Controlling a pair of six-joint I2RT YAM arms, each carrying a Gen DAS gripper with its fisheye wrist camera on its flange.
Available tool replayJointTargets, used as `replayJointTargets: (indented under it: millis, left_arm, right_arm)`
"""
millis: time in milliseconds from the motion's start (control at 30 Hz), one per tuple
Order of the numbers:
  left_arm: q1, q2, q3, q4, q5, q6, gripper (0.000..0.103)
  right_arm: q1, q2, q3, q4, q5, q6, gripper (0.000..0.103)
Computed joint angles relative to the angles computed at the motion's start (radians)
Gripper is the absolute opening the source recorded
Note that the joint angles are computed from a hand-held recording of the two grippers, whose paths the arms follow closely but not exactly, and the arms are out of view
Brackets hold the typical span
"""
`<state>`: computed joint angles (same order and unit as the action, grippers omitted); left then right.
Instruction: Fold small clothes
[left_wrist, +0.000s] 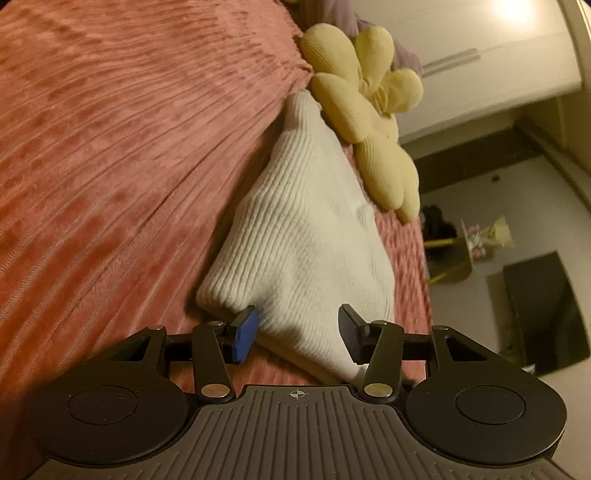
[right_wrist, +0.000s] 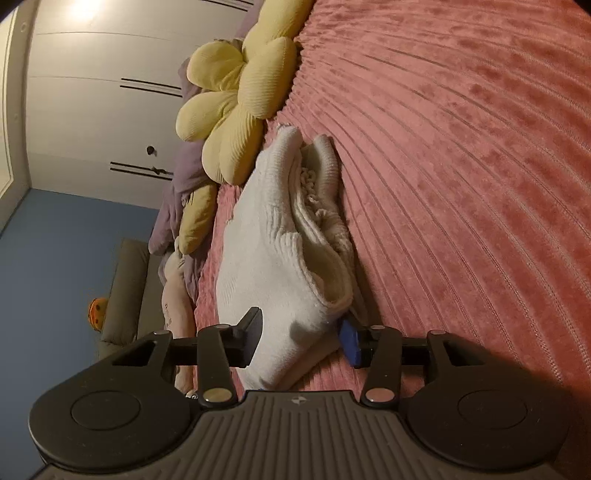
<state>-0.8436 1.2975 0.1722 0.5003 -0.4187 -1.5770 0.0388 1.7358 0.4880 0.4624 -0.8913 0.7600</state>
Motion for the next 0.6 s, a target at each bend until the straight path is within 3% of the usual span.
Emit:
replayJointTargets:
  millis: [100,200,333,433,500,600]
  left_arm:
    - [0.005,-0.004,-0.026,0.049,0.010,-0.029,0.054]
    - [-0.039,-0.031,-0.013,-0.029,-0.007,-0.021,0.054]
    - [-0.041,0.039,-0.042,0.082,-0.010,-0.070,0.055]
    - [-0.044,0.067,-0.049,0.143,-0.045,-0.072,0.056]
    - [-0.033,0.090,-0.040,0.165,-0.059,-0.064,0.057]
    - [-0.010,0.134,-0.032,0.196,-0.066,-0.087,0.055]
  right_arm:
    - [0.013,0.017,-0.006,0.051,0.006,0.041,0.044]
    - [0.015,0.027,-0.014,0.098,-0.002,0.089,0.044]
    - [0.026,0.041,-0.010,0.130,0.002,0.112,0.043]
    - [0.038,0.053,-0.010,0.152,0.003,0.139,0.034]
    - [0.050,0.052,-0.001,0.138,0.016,0.128,0.019]
    - [0.069,0.051,0.019,0.093,0.044,0.101,0.011]
